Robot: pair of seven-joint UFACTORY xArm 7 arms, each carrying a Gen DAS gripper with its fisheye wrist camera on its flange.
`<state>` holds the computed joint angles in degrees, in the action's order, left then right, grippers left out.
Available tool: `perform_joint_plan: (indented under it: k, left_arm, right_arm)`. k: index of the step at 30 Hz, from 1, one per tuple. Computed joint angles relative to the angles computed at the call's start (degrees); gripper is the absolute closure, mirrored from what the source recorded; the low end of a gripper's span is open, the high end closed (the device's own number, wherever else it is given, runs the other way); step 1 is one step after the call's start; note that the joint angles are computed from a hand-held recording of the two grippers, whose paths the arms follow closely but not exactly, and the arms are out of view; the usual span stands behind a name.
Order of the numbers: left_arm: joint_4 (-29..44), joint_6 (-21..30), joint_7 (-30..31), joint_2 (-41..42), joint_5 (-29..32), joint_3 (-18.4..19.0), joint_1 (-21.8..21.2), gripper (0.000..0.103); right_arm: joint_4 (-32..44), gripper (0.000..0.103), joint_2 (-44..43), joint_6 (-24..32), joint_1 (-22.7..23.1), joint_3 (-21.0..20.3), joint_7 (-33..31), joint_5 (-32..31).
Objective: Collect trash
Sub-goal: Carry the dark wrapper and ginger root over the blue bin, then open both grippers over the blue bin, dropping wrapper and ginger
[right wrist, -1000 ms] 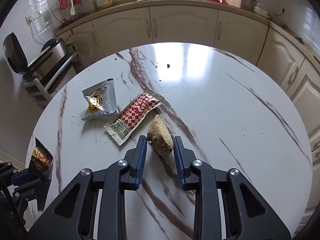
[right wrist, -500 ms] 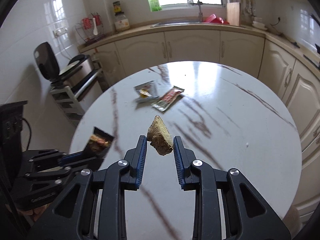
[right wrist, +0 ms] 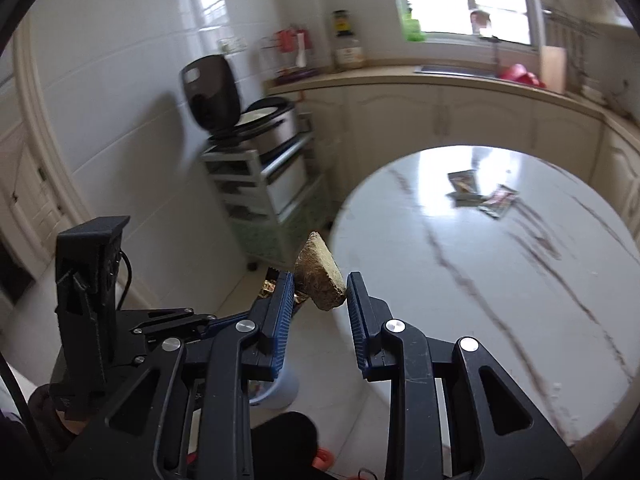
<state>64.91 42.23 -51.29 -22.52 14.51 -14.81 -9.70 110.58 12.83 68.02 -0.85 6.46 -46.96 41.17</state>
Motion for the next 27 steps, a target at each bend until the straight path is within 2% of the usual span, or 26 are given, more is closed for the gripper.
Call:
perform_joint_plan:
  k: [5,11,12,14,15,17,19,21,23,27]
  left_arm:
    - [-12.40,2.29,-1.73,-13.66,-2.43,2.72,2.08,0.091]
    - [-26.16,5.67,-1.48,-28.55,-7.13,7.20,5.97,0.091]
    - [-27.62,5.70,-1.16,-29.79,-7.98,7.83,6.50,0.091]
    - [-31.95,4.51,0.51,-32.40,-9.39,10.31,7.71,0.091]
    - [-34.02,4.32,1.13,-33.59,-9.94,11.52,8.85,0.091]
    - [-36.01,6.61,3.76,-33.41,-11.32,14.44,10.52,0.092]
    - [-38.90,6.53,6.27,-35.60,-11.71,16.21,12.55,0.091]
    - [-41.56,6.13,7.87,-37.29,-14.64,18.64,13.38,0.091]
    - [-43.09,7.41,9.52,-37.68,-15.69,19.35,15.05,0.091]
    - [-45.52,6.37,12.52,-36.43,-19.07,20.97,16.23,0.091]
  right_arm:
    - [-5.62,0.077,-2.54,-1.66,5.29,2.38,-0.58,-1.07]
    - [-6.79,0.082,-0.26,-2.53,12.27,4.52,1.27,-5.42]
    - [-6.66,0.086,0.42,-2.65,13.14,4.83,1.30,-6.13]
    - [-5.38,0.100,3.35,-3.21,15.54,5.69,1.70,-7.78]
    - [-2.68,0.102,6.67,-2.21,17.16,6.40,2.51,-9.93]
    - [-1.17,0.102,10.39,-2.59,19.52,7.01,4.55,-12.14]
    - [-0.84,0.102,13.02,-3.18,21.75,7.03,6.51,-15.28]
    - [-1.17,0.102,14.25,-3.40,22.05,7.68,6.65,-15.65]
    - [0.35,0.101,16.62,-2.10,22.86,7.53,7.43,-17.85]
    - [3.37,0.099,20.33,-0.14,23.45,7.32,9.44,-19.98]
